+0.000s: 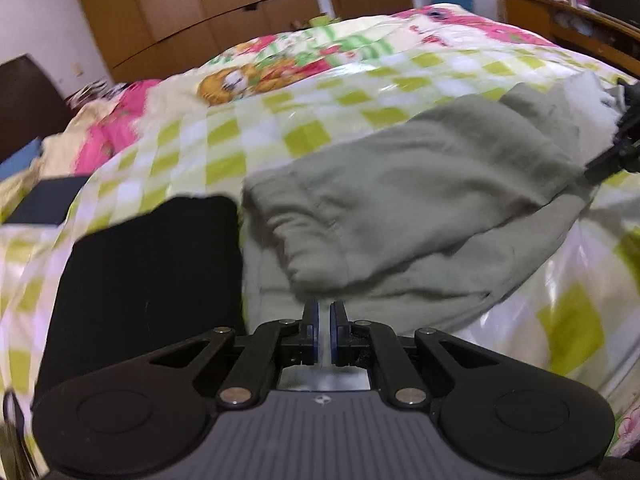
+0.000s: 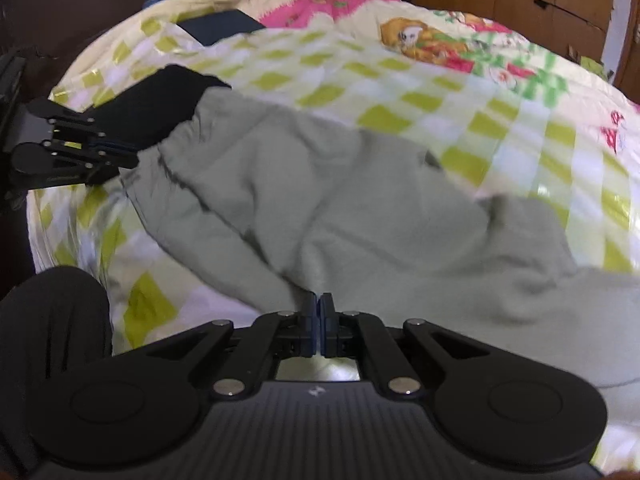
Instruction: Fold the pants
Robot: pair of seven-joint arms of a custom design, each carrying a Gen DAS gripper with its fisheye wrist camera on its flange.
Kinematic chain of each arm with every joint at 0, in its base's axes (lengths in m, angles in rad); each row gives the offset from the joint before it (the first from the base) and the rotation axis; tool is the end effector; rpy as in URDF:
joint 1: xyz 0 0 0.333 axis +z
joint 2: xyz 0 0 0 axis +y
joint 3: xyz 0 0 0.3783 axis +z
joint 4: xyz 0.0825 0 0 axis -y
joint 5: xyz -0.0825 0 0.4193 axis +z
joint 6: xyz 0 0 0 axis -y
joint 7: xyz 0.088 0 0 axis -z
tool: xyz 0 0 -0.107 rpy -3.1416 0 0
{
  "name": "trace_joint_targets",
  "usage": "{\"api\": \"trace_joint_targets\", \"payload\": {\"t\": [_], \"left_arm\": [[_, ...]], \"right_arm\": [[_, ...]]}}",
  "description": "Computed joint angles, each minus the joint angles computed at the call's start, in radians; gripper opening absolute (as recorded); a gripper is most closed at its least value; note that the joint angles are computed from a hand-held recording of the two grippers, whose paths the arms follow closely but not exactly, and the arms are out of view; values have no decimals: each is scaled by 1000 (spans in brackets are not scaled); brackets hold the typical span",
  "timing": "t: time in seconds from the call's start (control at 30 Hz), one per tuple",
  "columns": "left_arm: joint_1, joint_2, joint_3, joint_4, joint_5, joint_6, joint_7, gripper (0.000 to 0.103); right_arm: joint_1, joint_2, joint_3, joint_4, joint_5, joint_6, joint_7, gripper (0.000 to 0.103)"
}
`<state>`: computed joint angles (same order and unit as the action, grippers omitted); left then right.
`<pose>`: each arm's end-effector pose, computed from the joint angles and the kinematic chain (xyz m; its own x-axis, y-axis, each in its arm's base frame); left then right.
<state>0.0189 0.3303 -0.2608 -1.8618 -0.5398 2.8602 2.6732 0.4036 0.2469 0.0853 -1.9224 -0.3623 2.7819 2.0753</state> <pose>0.7093 -0.1252 0.4560 -0.6708 -0.7142 -0.2000 -0.4532 0.6081 -0.6517 0.6102 0.3373 0.4731 0.2770 -0.9607 -0.0179 -0.7729 -0.2117 -0.5981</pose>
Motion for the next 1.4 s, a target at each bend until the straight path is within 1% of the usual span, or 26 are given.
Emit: {"api": "trace_joint_targets", "payload": {"t": [0.07,0.17,0.2,0.23,0.3,0.33,0.4,0.5,0.53,0.57,0.63,0.67,0.7,0.73,0.77,0.83,0.87,0.93,0.97,1.07,1.1,1.13,1.17,1.2,1.23,1.4], "left_arm": [[5,-2,-11,-23,-14,55,21,22],[61,10,-103,-48,-79,182,160,29],[94,20,-149,-44,-99,196,213,34],[119,24,-181,-46,-111,205,258,36],[146,41,-228,-53,-102,246,352,44],[159,51,-250,-61,-82,274,400,44],[153,70,-252,-70,-18,321,436,46],[118,99,-225,-73,79,396,459,46],[86,110,-195,-70,105,428,459,46],[38,117,-145,-60,121,441,451,46],[-50,129,-51,-37,138,437,426,44],[-76,132,-20,-27,144,428,409,33],[-96,132,4,-18,145,422,388,30],[-83,125,-8,-22,150,415,366,29],[-46,119,-45,-23,152,409,347,28],[13,105,-101,-33,152,414,306,25],[27,98,-111,-36,153,416,284,24],[41,82,-115,-42,158,407,243,22],[50,76,-120,-46,164,406,226,17],[78,61,-137,-55,184,402,178,17],[82,59,-137,-54,187,393,157,17],[67,60,-116,-52,195,388,139,17],[62,61,-107,-54,211,387,129,17],[88,63,-133,-62,230,389,133,18],[132,68,-181,-73,251,396,141,18],[226,93,-283,-107,384,412,174,24]], "right_arm": [[7,1,0,12,-6,-12,5,1],[12,-4,-10,28,-19,-8,33,1],[10,-7,-10,31,-14,-4,40,1],[8,-6,-11,41,-12,-6,48,1],[11,-5,-17,60,-30,-14,56,1],[13,-3,-18,69,-40,-23,55,2],[12,1,-16,83,-47,-35,48,2],[2,8,-3,86,-17,-36,27,2],[2,11,-2,85,-14,-36,24,2],[2,14,-2,85,-9,-35,24,2],[2,19,-3,81,-2,-32,29,2],[4,21,-5,81,-4,-34,31,2],[6,22,-5,83,-6,-42,27,4],[5,23,0,85,-3,-51,12,7],[8,23,0,83,-12,-51,4,9],[32,25,-15,82,-79,-45,-2,9],[41,31,-18,88,-107,-52,-14,10],[55,49,-20,102,-151,-60,-39,21],[59,61,-18,108,-163,-56,-56,27],[81,98,-30,139,-211,-40,-66,33],[86,114,-33,152,-217,-37,-69,39],[92,132,-38,170,-223,-39,-69,41],[99,155,-41,194,-226,-45,-73,42],[106,173,-46,215,-229,-52,-73,42],[117,192,-57,236,-240,-56,-63,42],[140,265,-80,325,-257,-91,-85,39]]}}
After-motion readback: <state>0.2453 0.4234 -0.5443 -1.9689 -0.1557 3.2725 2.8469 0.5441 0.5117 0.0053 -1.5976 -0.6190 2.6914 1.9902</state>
